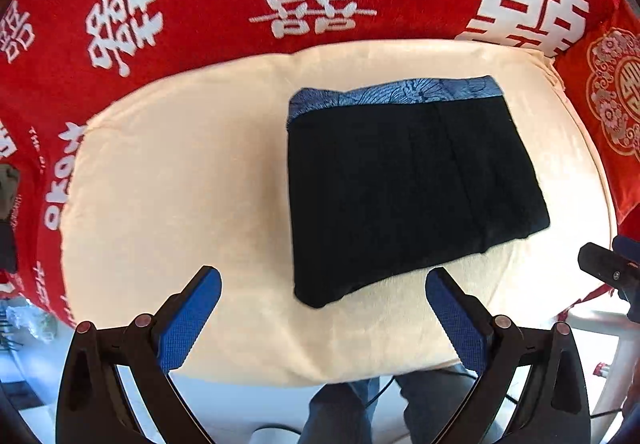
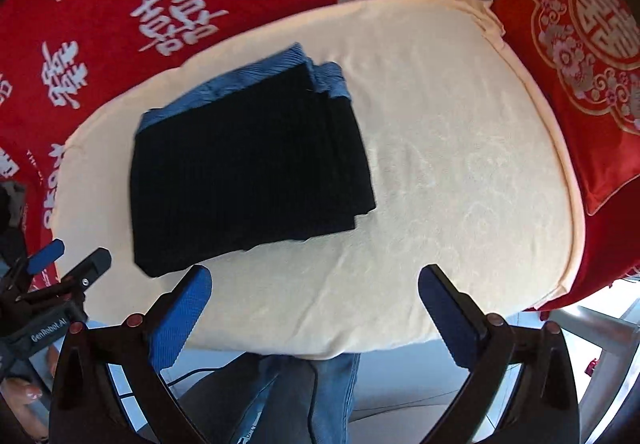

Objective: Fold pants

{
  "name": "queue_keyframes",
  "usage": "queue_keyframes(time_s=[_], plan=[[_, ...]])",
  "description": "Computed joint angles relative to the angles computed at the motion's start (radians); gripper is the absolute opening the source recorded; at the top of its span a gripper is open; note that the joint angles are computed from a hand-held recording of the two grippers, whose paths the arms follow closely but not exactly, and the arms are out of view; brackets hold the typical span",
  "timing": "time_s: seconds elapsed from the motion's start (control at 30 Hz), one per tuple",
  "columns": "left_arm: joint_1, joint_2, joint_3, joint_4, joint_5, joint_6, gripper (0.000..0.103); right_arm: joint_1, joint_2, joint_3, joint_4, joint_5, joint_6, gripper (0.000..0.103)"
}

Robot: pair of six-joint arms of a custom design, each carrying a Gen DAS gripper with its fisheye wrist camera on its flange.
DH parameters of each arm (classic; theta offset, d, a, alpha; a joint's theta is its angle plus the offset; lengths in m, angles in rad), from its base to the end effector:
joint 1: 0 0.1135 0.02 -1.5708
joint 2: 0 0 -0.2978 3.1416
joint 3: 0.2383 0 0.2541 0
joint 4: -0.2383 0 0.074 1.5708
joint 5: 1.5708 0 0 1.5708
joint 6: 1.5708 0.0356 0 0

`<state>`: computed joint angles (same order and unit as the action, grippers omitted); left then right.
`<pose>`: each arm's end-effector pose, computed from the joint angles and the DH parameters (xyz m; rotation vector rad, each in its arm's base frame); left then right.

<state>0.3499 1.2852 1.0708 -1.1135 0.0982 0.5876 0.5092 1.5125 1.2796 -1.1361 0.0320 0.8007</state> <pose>0.2045 0.0709 0.2991 0.3587 2.8583 0.0325 0.2439 0.1349 0.3048 0.4345 2.9266 0.1449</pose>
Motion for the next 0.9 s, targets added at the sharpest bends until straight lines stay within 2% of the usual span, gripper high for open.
queue_keyframes(time_s=[0.2, 0.37, 0.5, 0.7, 0.9], plan=[[0.103, -0.027, 0.115, -0.168, 0.041, 0.082, 0.103, 0.084, 0.021, 0.146, -0.132, 0.020, 0.081, 0.103], [0.117, -0.041, 0.166, -0.248, 0.026, 0.087, 0.103, 0.124, 0.049, 0.296, -0.266, 0.040, 0.103, 0.103], [0.110, -0.047, 0.192, -0.285, 0.016, 0.054, 0.103, 0.127, 0.057, 0.354, -0.322, 0.043, 0.072, 0.103], [0.049, -0.057, 0.233, -0.323, -0.026, -0.051, 0.103, 0.100, 0.063, 0.387, -0.392, 0.035, 0.015, 0.103], [-0.009, -0.073, 0.257, -0.355, -0.052, -0.101, 0.103, 0.098, 0.055, 0.391, -0.413, 0.042, -0.034, 0.103]])
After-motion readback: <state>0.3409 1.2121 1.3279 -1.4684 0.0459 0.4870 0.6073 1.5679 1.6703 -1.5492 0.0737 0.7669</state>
